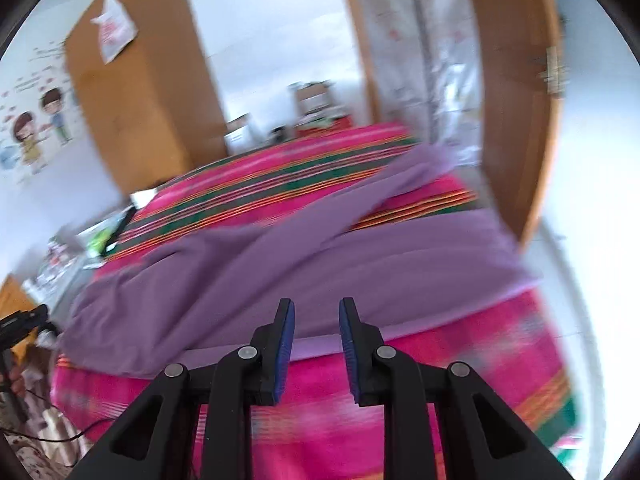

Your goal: Fold clothes

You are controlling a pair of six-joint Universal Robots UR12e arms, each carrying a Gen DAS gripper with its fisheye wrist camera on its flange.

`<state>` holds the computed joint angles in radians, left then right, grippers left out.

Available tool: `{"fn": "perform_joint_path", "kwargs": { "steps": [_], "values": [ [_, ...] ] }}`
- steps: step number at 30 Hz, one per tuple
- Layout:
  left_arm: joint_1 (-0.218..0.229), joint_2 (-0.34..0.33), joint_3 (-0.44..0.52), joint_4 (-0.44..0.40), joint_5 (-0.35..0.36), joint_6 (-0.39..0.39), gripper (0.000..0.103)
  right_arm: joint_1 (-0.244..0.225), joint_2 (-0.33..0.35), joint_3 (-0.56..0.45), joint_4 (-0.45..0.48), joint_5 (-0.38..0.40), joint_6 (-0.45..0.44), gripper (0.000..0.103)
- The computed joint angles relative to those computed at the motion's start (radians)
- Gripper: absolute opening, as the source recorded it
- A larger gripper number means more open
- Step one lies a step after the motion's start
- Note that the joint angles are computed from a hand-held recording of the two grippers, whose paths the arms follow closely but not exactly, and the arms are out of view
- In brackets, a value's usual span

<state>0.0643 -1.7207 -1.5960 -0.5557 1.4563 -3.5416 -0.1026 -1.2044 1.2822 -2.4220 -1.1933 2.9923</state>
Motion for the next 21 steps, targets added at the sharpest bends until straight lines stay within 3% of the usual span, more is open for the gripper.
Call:
{"fn": "perform_joint_path", "kwargs": {
  "steps": [4,7,9,12,15,21],
  "values": [
    [-0.032,-0.073,0.102,-0.066,-0.094,0.111,0.038,-0.021,-0.034,0.004,-0.033,-0.170,-0.010,0.023],
    [-0.058,-0.128,0.174,-0.112,-0.159,0.165,0.039,-0.035,-0.043,-0.003,-0.054,-0.232,-0.010,0.026],
    [-0.075,-0.157,0.212,-0.133,-0.202,0.202,0.039,-0.036,-0.040,-0.009,-0.069,-0.278,0.002,0.034],
    [-0.101,-0.199,0.264,-0.173,-0.255,0.261,0.039,-0.029,-0.008,-0.032,-0.031,-0.258,0.016,0.034],
    [-0.128,-0.237,0.315,-0.225,-0.242,0.303,0.039,-0.014,0.045,-0.077,0.030,-0.242,0.015,0.034],
    [-0.151,-0.287,0.378,-0.296,-0.233,0.324,0.039,0.011,0.167,-0.218,0.138,-0.121,0.016,0.034]
  ]
}}
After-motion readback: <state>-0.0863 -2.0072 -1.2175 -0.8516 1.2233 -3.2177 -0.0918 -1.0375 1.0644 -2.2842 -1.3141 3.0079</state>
